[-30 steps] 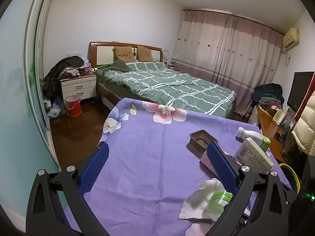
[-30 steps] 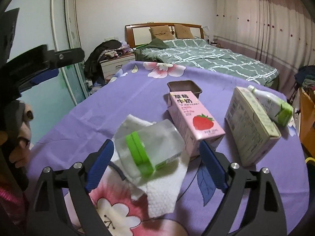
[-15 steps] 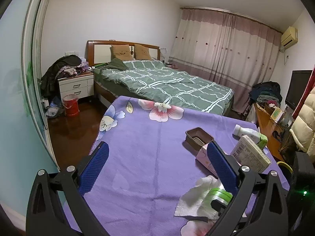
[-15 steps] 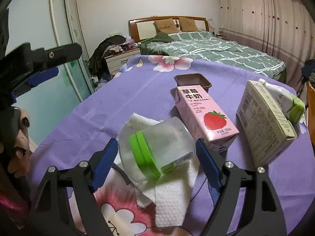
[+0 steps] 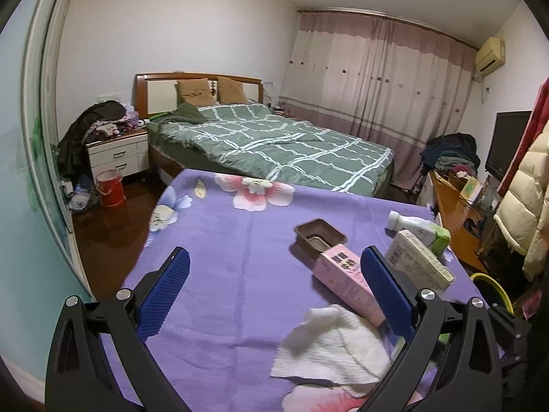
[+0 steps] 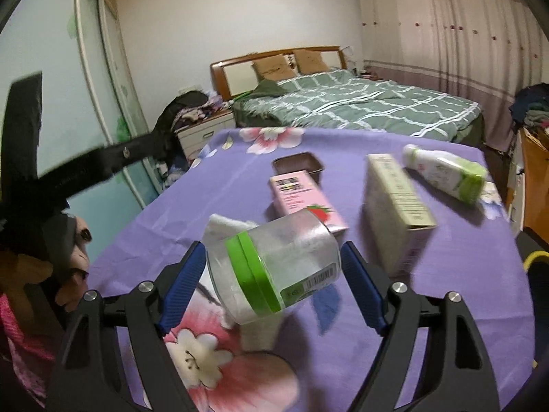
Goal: Collect trash
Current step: 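Carry the jar over the bin and open the right gripper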
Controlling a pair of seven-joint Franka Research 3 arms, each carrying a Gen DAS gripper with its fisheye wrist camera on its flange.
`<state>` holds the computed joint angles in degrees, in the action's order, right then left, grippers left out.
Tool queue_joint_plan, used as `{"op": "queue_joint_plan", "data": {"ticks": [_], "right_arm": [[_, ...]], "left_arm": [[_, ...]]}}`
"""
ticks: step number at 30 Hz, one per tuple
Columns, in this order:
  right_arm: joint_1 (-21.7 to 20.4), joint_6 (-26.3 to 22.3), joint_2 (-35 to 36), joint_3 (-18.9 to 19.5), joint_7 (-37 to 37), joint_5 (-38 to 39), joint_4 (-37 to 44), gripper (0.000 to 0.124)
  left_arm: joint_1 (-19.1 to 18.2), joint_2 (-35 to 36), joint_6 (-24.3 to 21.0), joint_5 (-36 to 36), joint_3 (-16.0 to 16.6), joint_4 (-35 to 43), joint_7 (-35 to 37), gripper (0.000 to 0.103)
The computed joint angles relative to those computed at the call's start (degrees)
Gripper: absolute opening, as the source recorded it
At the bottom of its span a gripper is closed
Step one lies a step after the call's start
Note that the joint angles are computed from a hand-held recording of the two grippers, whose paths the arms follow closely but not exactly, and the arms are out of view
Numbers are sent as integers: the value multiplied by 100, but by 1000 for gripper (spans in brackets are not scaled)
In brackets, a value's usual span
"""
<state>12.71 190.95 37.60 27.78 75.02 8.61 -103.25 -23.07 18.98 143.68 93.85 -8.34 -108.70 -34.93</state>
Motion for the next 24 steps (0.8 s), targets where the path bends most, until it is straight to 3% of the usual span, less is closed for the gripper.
{"op": "queue_joint_plan", "data": {"ticks": [4,10,13,16,24], "right_arm": [[-165,209,-224,-61,150,46,-310,76],[-115,565,-559,-669,638,222,-676,76],[184,719,-711,-1318,843,529,-805,76],[741,793,-778,-2238,858,1159,-874,76],[1767,424,-288,-4078,716,2770,-554,76]], "left_arm": [[-63,301,143,-53,-12,402,199,98],[-304,899,466,-335,109,1221,788,98],[-461,1287,662,-644,196,1751,1247,98],[-590,1774,842,-1099,224,2400,1867,98],[-827,2955,883,-2494,154,3941,3569,98]]}}
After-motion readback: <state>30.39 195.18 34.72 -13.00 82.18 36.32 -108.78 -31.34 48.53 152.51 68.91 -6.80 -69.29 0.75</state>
